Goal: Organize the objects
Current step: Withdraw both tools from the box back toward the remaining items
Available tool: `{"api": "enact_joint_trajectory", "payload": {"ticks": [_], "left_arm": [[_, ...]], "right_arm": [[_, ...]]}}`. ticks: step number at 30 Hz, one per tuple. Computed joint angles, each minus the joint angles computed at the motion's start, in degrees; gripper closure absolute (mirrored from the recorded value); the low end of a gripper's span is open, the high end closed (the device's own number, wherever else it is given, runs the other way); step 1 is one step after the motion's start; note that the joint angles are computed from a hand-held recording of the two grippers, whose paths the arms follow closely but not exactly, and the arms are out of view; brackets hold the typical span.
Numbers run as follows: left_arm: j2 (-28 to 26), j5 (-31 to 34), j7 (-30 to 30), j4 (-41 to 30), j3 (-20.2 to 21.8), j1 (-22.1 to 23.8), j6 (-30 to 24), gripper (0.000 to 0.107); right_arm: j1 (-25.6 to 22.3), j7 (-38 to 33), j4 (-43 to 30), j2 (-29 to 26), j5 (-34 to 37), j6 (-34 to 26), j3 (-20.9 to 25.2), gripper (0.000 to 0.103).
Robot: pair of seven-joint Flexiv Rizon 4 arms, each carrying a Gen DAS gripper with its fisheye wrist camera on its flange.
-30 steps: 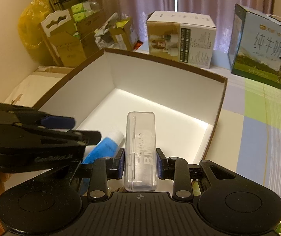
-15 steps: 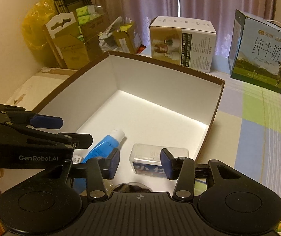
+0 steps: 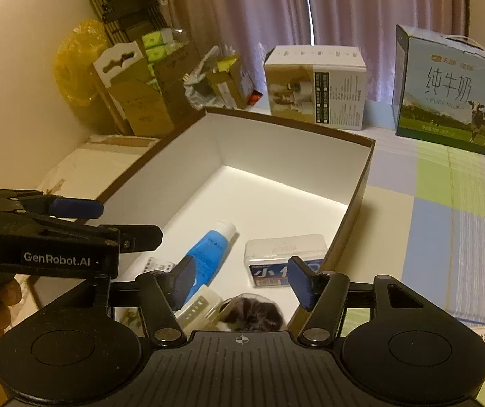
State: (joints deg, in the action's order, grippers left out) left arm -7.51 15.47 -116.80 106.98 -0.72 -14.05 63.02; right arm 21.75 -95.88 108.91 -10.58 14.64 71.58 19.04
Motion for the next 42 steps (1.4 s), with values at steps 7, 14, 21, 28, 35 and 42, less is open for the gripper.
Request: {"api": "enact_joint_trajectory", "payload": {"ticks": [7, 14, 21, 28, 35, 42], "left_arm": [[3.3, 1.1, -1.8, 1.8, -0.8, -0.6, 0.4, 0.02], [6.2, 3.6, -4.8, 2.7, -2.6, -1.2, -0.9, 0.019], [7.7, 4.0, -6.0, 3.4, -4.7, -2.2, -1.1, 0.019], [8.1, 5.0, -8.0, 3.0, -6.4, -3.7, -2.7, 0.019], [7.2, 6.8, -11.5, 1.3, -8.1, -6.2, -5.5, 0.019], [5.4, 8.4, -14.8, -1.5, -8.8, -9.1, -8.5, 0.019]], "right_arm": [[-0.6, -1.3, 2.5, 4.8, 4.3, -0.3, 0.1, 0.039], [0.0, -3.7, 5.2, 10.0, 9.3, -1.5, -1.7, 0.038], [0.7, -5.5, 8.4, 15.1, 12.4, -3.9, -4.8, 0.038], [0.9, -7.3, 11.1, 19.5, 15.4, -6.8, -8.0, 0.038], [0.5, -10.8, 12.9, 23.2, 18.1, -10.8, -11.2, 0.038], [-0.9, -13.6, 13.9, 25.6, 19.6, -14.8, -13.7, 0.038]]}}
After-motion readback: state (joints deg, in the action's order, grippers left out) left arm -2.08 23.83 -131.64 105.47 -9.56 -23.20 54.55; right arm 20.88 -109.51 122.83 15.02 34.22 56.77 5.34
